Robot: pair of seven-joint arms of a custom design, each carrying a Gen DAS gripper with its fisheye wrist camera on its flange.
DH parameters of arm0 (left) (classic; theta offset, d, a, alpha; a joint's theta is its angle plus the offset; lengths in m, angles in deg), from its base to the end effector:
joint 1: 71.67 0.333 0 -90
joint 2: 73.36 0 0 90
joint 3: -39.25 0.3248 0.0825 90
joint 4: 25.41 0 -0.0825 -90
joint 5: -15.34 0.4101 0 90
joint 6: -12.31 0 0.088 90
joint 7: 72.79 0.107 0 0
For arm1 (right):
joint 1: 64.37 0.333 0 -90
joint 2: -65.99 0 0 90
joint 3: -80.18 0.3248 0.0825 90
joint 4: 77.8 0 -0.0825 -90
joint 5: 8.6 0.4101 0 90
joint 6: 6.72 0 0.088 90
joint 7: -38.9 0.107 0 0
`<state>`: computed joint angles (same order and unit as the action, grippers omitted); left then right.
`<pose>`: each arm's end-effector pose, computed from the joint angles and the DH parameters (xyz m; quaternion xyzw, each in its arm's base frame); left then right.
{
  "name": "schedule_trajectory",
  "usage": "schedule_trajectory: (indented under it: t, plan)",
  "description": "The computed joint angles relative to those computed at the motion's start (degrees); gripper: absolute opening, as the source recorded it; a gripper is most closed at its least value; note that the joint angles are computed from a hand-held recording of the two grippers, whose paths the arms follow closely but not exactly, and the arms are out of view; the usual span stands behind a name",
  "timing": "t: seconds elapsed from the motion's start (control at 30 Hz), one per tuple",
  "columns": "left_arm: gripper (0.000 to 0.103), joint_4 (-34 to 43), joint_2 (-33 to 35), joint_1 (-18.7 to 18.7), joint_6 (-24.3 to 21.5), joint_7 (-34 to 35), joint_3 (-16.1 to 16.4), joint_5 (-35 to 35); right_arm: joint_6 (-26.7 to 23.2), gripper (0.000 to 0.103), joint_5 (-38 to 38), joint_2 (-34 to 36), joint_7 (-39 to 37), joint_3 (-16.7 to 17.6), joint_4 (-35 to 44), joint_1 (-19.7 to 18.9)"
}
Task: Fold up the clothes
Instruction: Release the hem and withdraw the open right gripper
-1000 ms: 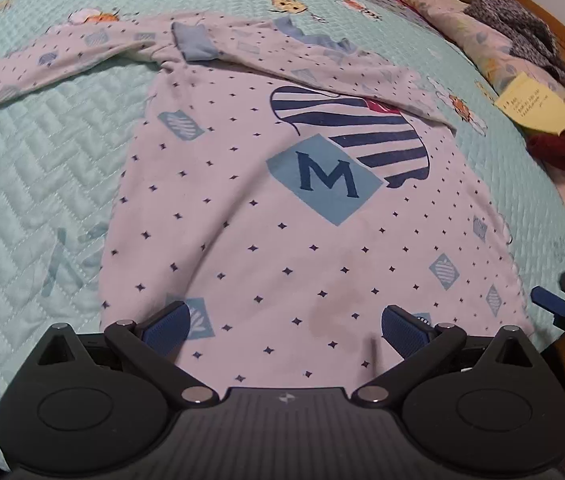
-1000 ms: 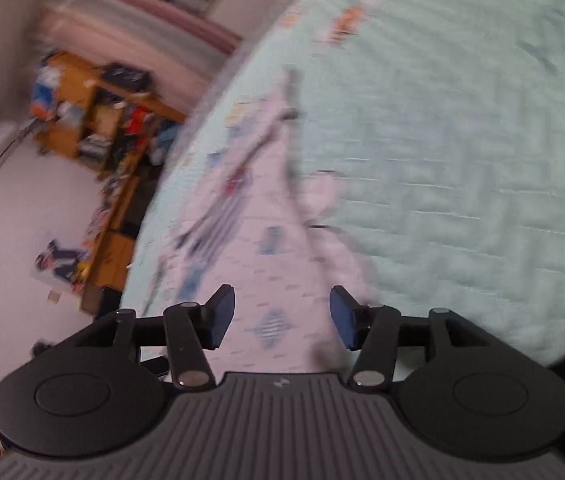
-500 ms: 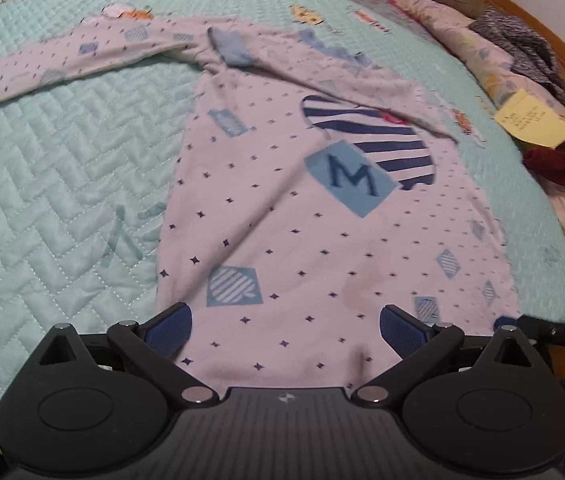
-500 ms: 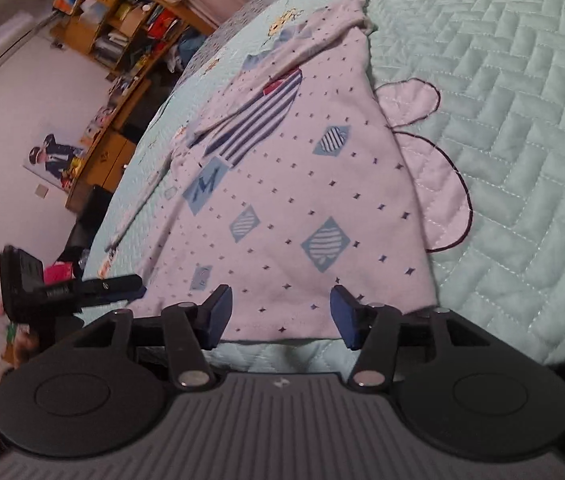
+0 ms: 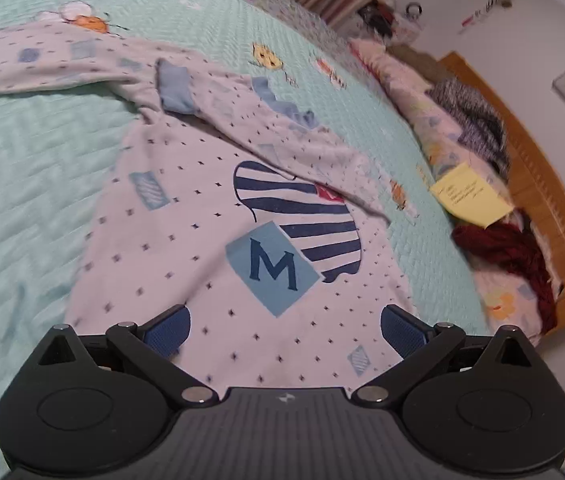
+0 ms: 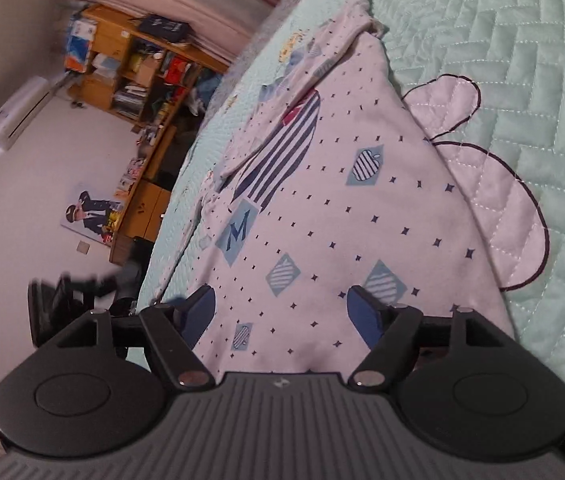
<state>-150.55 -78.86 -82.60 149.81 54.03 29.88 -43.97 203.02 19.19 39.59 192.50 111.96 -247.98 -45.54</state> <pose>0.5288 -0.2041 0.4606 0.5392 -0.7391 0.3863 0.1175 0.2787 0.2383 0.3969 -0.3553 0.7659 0.0082 0.5358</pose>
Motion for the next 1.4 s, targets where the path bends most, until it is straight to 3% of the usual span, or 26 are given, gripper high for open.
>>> schedule_trajectory:
  t: [0.07, 0.17, 0.23, 0.27, 0.33, 0.53, 0.67, 0.73, 0.87, 0.97, 1.07, 1.2, 1.3, 1.4]
  plan:
    - [0.100, 1.0, 2.3, 0.4, 3.4, -5.4, -1.5, 5.3, -2.8, 0.074, 0.1, -1.1, -1.0, 0.4, 0.6, -0.6]
    - [0.095, 1.1, 2.8, 1.1, 0.7, -4.7, 0.3, 0.4, -6.7, 0.074, -2.1, -2.6, -0.8, 0.9, 1.3, -2.1]
    - [0.080, 1.2, 3.0, 2.0, -0.5, -5.2, 0.7, -0.4, -7.6, 0.074, -3.5, -3.1, 0.0, 1.7, 1.4, -3.2]
    - [0.080, 1.2, 2.9, 2.3, -0.8, -5.3, 0.8, -0.6, -7.8, 0.074, -4.2, -3.1, 0.6, 1.7, 1.4, -3.6]
    - [0.080, 1.5, 2.7, 2.7, -1.0, -5.8, 0.7, -0.5, -8.2, 0.075, -5.9, -3.1, 1.9, 1.2, 1.5, -3.9]
    - [0.101, 4.6, 3.0, 1.9, 0.9, -4.1, -0.3, -0.8, -9.0, 0.075, -10.0, -3.7, 6.0, 1.1, 1.3, -5.2]
    - [0.102, 11.2, 7.8, 1.0, 0.6, -3.8, -1.6, -0.2, -12.3, 0.075, -13.8, -4.8, 7.6, -0.3, 1.9, -5.3]
    - [0.102, 13.9, 11.2, 0.1, 4.0, -8.5, -2.5, 5.3, -15.3, 0.076, -16.1, -5.6, 7.7, -0.6, 2.7, -5.6]
    - [0.102, 14.8, 15.5, 1.5, 6.0, -13.4, -3.3, 4.1, -19.5, 0.080, -20.0, -6.8, 8.2, 0.6, 4.2, -7.4]
    - [0.102, 12.2, 13.5, 3.8, 4.3, -10.1, -4.0, -2.4, -21.0, 0.085, -23.0, -7.2, 8.8, 1.5, 4.9, -8.6]
    - [0.102, 9.2, 10.3, 4.1, 3.1, -9.5, -3.4, -1.5, -20.9, 0.095, -25.8, -6.5, 9.6, 1.4, 5.6, -9.1]
    - [0.102, 5.1, 5.3, 3.0, 3.6, -8.2, -2.6, 1.4, -25.7, 0.099, -29.9, -5.8, 9.6, -0.9, 8.1, -7.7]
    - [0.102, 2.1, 1.8, 1.9, 4.6, -7.7, -2.0, 4.9, -30.9, 0.099, -31.6, -5.1, 9.3, -6.0, 10.2, -3.6]
    - [0.102, -0.6, -0.5, 0.8, 3.5, -6.5, -1.1, 6.1, -29.6, 0.099, -32.8, -5.7, 12.0, -7.3, 11.0, -4.1]
